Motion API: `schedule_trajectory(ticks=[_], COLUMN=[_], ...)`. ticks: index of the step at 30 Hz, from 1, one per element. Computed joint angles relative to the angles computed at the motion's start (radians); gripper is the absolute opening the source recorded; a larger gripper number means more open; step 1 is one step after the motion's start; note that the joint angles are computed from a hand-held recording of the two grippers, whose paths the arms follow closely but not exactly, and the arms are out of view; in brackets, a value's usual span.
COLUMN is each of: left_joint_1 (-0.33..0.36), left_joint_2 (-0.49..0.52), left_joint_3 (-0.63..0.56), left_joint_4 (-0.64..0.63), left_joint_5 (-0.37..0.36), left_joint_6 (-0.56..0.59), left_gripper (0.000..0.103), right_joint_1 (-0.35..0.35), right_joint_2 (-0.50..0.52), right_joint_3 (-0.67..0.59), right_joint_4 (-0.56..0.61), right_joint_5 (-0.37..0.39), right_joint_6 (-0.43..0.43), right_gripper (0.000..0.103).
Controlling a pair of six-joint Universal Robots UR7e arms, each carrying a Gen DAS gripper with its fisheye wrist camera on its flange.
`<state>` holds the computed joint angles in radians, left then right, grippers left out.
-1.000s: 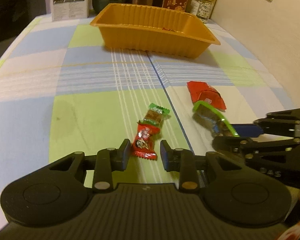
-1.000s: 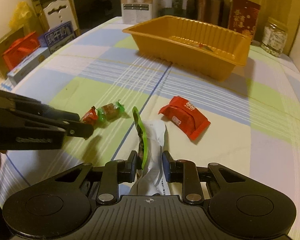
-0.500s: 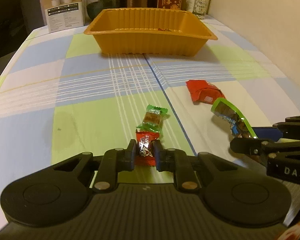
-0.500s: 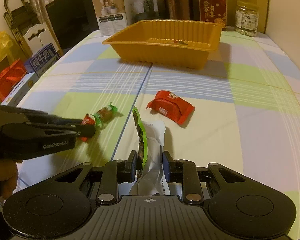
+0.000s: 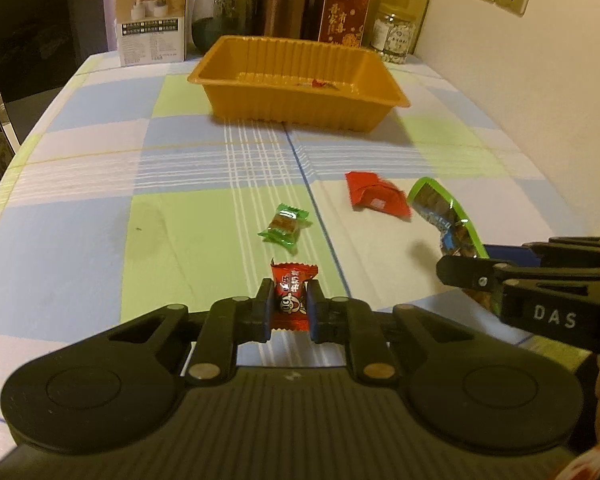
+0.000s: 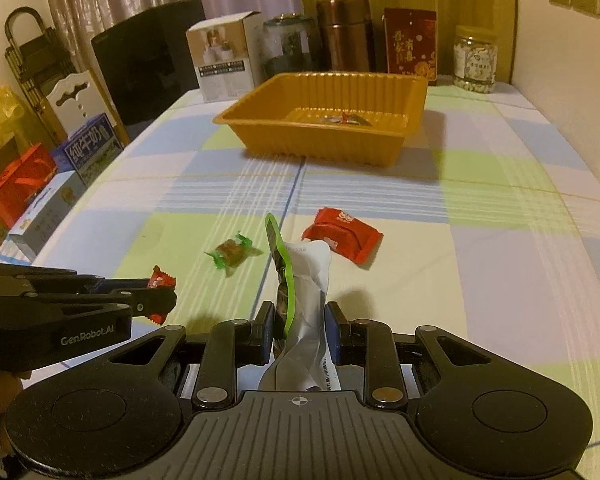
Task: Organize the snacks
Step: 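Grasp the red candy with the left tool while the right tool grasps the silver-green packet, then carry the red candy and silver-green packet over the orange tray and lower them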
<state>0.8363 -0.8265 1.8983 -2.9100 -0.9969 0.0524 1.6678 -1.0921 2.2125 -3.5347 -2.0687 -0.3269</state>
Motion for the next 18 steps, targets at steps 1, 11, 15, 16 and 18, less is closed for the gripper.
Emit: schedule_trajectory(ticks=[1,11,15,16,18], left_joint_1=[-0.005,-0.041,-0.047,-0.049,-0.051], left_joint_2=[-0.008,-0.066,-0.080,-0.083,-0.087], left_joint_3=[0.006,0.049,0.054,0.053,0.054], left_joint_4=[0.000,0.009,0.012,0.013,0.012], left_joint_5=[0.000,-0.001,-0.004,-0.005,-0.008], left_joint_6=[-0.004,-0.036,-0.041,-0.042,-0.043], left_gripper=[0.014,0.014,0.014,0.014,0.014], right_joint_1=[0.006,0.053,0.070,0.073,0.078], right_joint_2=[-0.003,-0.031,-0.034,-0.035,-0.038], right_joint_3=[0.005,0.030,0.029,0.028,0.026], right_joint_4=[-0.004,-0.021,-0.025,-0.027,-0.027], right_joint_5=[-0.003,-0.035,-0.056,-0.062,-0.071], right_joint_6=[0.004,0.026,0.038,0.042,0.049], right_gripper=[0.027,0.027,0.027,0.027,0.027])
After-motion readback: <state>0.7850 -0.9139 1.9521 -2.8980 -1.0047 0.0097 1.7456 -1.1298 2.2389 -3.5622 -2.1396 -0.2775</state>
